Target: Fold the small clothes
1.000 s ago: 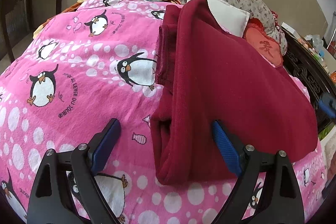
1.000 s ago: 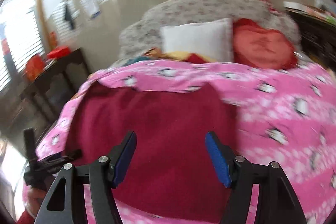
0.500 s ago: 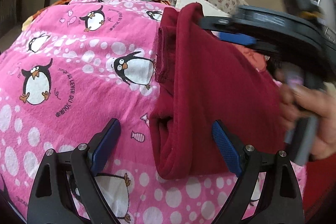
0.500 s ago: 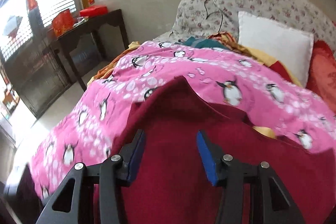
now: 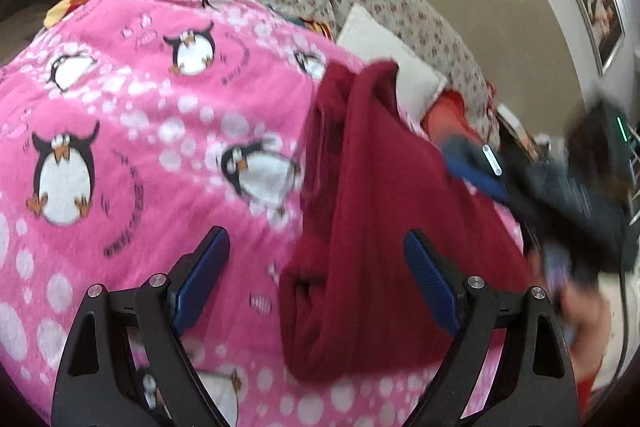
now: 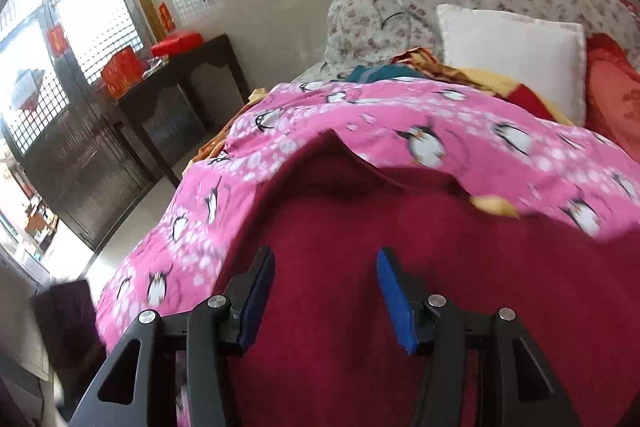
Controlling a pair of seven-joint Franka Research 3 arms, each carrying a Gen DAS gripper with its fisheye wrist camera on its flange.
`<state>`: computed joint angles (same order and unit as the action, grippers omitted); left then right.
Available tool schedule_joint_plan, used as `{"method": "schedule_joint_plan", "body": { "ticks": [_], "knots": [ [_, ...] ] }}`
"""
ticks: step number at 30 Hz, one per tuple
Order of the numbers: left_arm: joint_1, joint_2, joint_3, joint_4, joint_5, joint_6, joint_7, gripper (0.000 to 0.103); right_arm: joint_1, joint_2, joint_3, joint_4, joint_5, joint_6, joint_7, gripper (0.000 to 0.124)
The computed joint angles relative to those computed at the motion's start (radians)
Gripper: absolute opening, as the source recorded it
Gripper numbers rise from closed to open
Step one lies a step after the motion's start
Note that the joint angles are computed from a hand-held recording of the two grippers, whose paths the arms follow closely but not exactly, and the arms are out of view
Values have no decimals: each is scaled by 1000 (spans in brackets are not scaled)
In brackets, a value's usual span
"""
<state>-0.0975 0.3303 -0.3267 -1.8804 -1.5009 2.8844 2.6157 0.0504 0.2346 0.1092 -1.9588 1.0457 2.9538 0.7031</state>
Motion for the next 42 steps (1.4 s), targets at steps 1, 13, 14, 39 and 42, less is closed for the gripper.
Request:
{"method": "schedule_joint_plan", "body": {
  "ticks": [1, 13, 14, 39, 42],
  "knots": [
    [-12, 13, 9, 15, 52, 12, -50, 89, -15, -25, 13, -32, 52, 16, -44, 52],
    [30, 175, -67, 191, 383, -31, -321, 89, -21, -149, -103, -125, 502, -68, -396, 52],
    [36, 174, -73, 189, 409, -40, -330, 82, -22, -140, -111, -120, 514, -69, -407, 52],
    [101, 172, -120, 242, 709, -247, -573, 25, -104, 5, -87, -11, 467, -192, -286, 30],
    [100, 95, -134, 198, 708, -250, -561, 22, -110, 0, -100, -8, 507, -190, -295, 30]
  ]
}}
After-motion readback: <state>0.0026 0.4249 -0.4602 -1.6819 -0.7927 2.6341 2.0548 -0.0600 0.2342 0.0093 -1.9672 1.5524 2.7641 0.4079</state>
